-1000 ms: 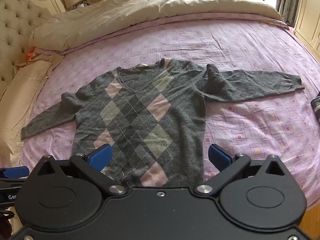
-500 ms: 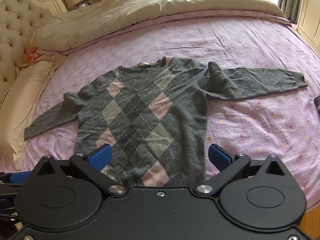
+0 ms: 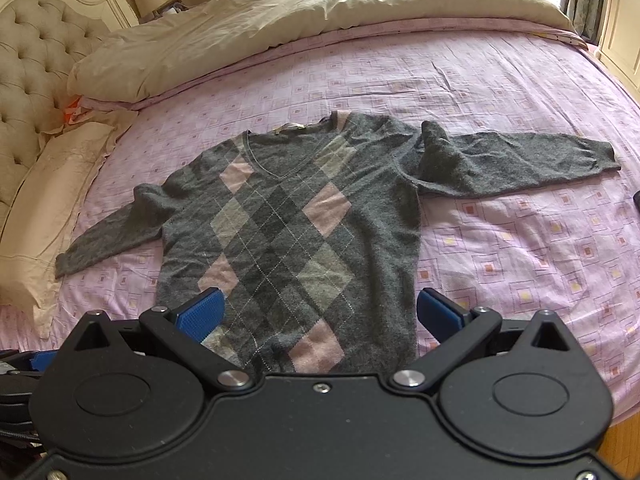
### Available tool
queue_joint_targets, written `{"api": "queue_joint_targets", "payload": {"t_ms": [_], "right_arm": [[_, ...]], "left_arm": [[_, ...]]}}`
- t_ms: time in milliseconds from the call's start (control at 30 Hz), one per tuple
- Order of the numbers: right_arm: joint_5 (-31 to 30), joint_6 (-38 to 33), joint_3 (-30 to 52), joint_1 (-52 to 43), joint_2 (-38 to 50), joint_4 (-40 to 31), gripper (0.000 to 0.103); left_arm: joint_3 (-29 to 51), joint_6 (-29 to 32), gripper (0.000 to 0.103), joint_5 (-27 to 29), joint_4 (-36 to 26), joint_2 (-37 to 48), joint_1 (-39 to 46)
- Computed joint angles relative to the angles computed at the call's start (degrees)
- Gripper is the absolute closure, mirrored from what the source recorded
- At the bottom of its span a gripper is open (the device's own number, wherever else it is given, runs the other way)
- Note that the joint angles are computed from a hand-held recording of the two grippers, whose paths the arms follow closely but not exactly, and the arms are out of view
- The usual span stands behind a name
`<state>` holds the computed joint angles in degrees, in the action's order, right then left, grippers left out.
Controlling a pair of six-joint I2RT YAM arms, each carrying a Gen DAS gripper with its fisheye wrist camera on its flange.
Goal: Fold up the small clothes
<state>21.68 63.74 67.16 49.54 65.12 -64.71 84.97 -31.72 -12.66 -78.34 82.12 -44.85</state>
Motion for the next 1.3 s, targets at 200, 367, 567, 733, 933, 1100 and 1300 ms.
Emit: {"api": "queue_joint_targets", "payload": {"t_ms": [200, 367, 567, 733, 933, 1100, 1300], "right_arm": [[-0.5, 0.4, -0.3, 0.0, -0.2, 0.5, 0.001], [-0.9, 0.5, -0.5, -0.2, -0.1, 0.7, 0.001], [-2.1, -0.3, -1.0, -1.4, -0.2, 1.5, 0.001], [-2.8, -0.8, -1.1, -1.8, 0.3, 2.2, 0.001], [-3.9, -1.8, -0.7, -2.5, 1.5, 3.1, 0.001], [-4.9, -2.4, -0.5, -3.3, 2.4, 3.8, 0.001], [-8.0, -3.8, 1.1, -5.9, 4.1, 3.5, 0.001]], "left_arm": [[0.8, -0.9, 0.024, 0.3, -0.5, 0.8, -0.3], [-0.3, -0.4, 0.024, 1.1, 0.0, 0.0, 0.9], [-0.1, -0.1, 0.024, 1.6, -0.1, 0.4, 1.5], [-0.4, 0.1, 0.024, 1.6, 0.0, 0.3, 1.6], [-0.7, -0.3, 0.024, 2.0, -0.1, 0.4, 2.0], [-0.2, 2.0, 0.024, 3.2, 0.3, 1.3, 4.8], [1.9, 3.2, 0.024, 4.6, -0.9, 3.6, 6.6]]}}
